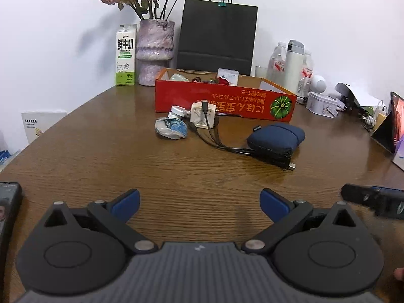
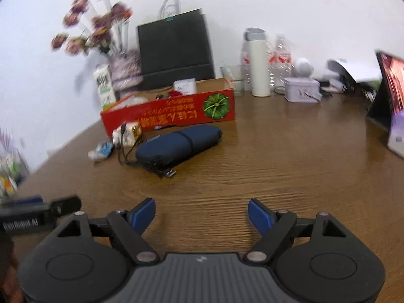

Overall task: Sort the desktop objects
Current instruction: 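Move both open tools back over the table, then grasp the blue-wrapped packet with the left tool while the right grasps the blue pouch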

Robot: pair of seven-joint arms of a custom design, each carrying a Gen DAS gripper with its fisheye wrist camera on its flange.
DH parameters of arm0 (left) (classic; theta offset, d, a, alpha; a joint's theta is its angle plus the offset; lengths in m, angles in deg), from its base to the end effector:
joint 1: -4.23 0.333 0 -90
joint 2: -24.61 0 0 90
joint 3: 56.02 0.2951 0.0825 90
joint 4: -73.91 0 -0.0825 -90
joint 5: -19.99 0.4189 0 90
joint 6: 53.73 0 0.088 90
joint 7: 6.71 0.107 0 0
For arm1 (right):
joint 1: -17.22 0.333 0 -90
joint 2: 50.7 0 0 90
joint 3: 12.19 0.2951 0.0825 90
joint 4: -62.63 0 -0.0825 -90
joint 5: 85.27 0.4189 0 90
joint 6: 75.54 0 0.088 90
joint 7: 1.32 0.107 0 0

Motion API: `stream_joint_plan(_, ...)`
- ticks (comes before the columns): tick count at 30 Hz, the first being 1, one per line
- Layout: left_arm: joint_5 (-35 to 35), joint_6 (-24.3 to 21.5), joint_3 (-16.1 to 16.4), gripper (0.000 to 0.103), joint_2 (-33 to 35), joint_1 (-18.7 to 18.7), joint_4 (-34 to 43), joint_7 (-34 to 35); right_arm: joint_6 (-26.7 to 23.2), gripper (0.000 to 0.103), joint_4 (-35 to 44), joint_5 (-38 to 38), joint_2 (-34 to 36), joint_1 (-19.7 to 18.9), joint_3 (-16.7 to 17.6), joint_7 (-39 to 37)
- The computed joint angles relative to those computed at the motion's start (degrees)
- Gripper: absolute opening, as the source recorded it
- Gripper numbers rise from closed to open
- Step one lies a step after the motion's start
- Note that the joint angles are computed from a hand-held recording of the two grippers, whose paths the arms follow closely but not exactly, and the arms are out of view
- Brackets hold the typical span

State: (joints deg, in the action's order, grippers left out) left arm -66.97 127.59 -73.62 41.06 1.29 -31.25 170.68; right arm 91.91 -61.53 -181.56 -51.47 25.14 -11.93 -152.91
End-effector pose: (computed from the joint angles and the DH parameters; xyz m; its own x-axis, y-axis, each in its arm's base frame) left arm 0.6474 -0.1320 0.3928 -0.3240 -0.9437 0.0674 -0.5043 0.1119 -0.8563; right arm 0.5584 0.1432 0.3938 -0.2355 -0.9487 -0.2111 -0.4705 0.3013 -0.8294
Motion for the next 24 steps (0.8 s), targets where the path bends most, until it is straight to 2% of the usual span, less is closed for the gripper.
stream_joint_plan(2, -5.4, -0.9, -0.6, 0.103, 0.2, 0.7, 1.3, 6.9, 1.6, 0.08, 0.0, 3.3, 0.3, -0.5, -0.5, -0.5)
stream_joint_plan(3, -4.2, -1.2, 0.1, 0.103, 0.5, 0.1, 1.9, 5.9, 2.3, 0.08, 0.3, 6.8, 0.7, -0.8, -0.7, -3.2)
stream_joint_plan(4, 0.9, -1.3, 1.6, 0.103, 1.5, -1.1, 2.8, 0.8, 2.8, 0.08, 0.6, 13.0, 1.3, -1.0, -0.9, -9.1)
stream_joint_plan(5, 9.6, -1.8, 5.1, 0.103, 2.4, -4.0, 3.6, -8.2, 3.1, 0.08, 1.3, 18.7, 2.1, -1.1, -1.0, -15.0)
stream_joint_plan(6, 17.3, -1.7, 6.6, 0.101, 3.8, -5.0, 4.9, -16.3, 3.7, 0.08, 2.9, 23.9, 3.4, -1.3, -1.1, -20.0)
stream_joint_plan(8, 25.4, -2.1, 11.0, 0.096, 8.1, -8.0, 10.7, -26.8, 5.0, 0.084, 6.7, 35.0, 6.8, -1.7, -1.1, -30.4)
stream_joint_plan(9, 30.1, -2.7, 14.9, 0.09, 10.8, -10.8, 14.2, -33.9, 5.1, 0.087, 9.5, 42.9, 9.3, -2.3, -0.3, -38.2)
stream_joint_plan(11, 37.9, -8.2, 22.7, 0.086, 17.0, -15.3, 22.8, -46.4, 1.9, 0.088, 17.1, 58.5, 15.3, -5.1, 3.8, -52.6)
stream_joint_plan(12, 41.7, -11.8, 25.0, 0.083, 20.5, -16.0, 27.8, -51.8, 0.1, 0.088, 21.7, 62.1, 18.7, -6.2, 5.4, -56.3)
stream_joint_plan(13, 44.2, -14.7, 26.7, 0.082, 23.4, -16.4, 32.0, -55.5, -1.0, 0.088, 26.8, 65.7, 22.5, -5.5, 5.0, -60.0)
stream_joint_plan(14, 46.7, -17.6, 27.8, 0.082, 26.6, -16.4, 36.7, -58.4, -4.9, 0.088, 31.8, 65.8, 25.7, -6.4, 6.6, -60.7)
stream_joint_plan(15, 49.0, -19.9, 28.7, 0.08, 29.8, -16.3, 41.2, -61.3, -7.9, 0.09, 36.8, 69.6, 29.1, -5.4, 6.2, -64.8)
stream_joint_plan(16, 50.9, -22.1, 29.5, 0.08, 32.7, -16.2, 45.4, -64.4, -10.8, 0.088, 41.8, 71.6, 32.4, -3.2, 4.0, -66.9)
stream_joint_plan(17, 52.6, -24.4, 29.7, 0.076, 35.1, -15.7, 49.2, -66.2, -13.0, 0.085, 46.2, 69.6, 35.4, -2.7, 3.9, -66.9)
stream_joint_plan(18, 53.9, -25.5, 29.9, 0.065, 36.6, -15.3, 51.2, -67.9, -13.8, 0.074, 49.0, 69.4, 37.4, -2.0, 3.3, -69.4)
stream_joint_plan(19, 54.9, -25.0, 29.8, 0.064, 37.6, -15.1, 52.2, -69.1, -14.3, 0.068, 52.0, 69.2, 39.4, -1.7, 3.1, -73.9)
stream_joint_plan(21, 56.3, -23.9, 28.6, 0.055, 37.7, -14.3, 52.2, -69.1, -14.4, 0.069, 55.1, 69.0, 41.4, -1.4, 2.1, -80.3)
stream_joint_plan(22, 57.0, -23.5, 28.2, 0.052, 37.7, -14.0, 52.1, -69.3, -15.2, 0.071, 55.4, 68.4, 41.3, 0.1, -0.2, -78.8)
stream_joint_plan(24, 57.4, -22.0, 25.6, 0.05, 37.2, -12.7, 51.0, -67.9, -17.4, 0.084, 55.3, 68.0, 40.6, 3.0, -4.3, -75.3)
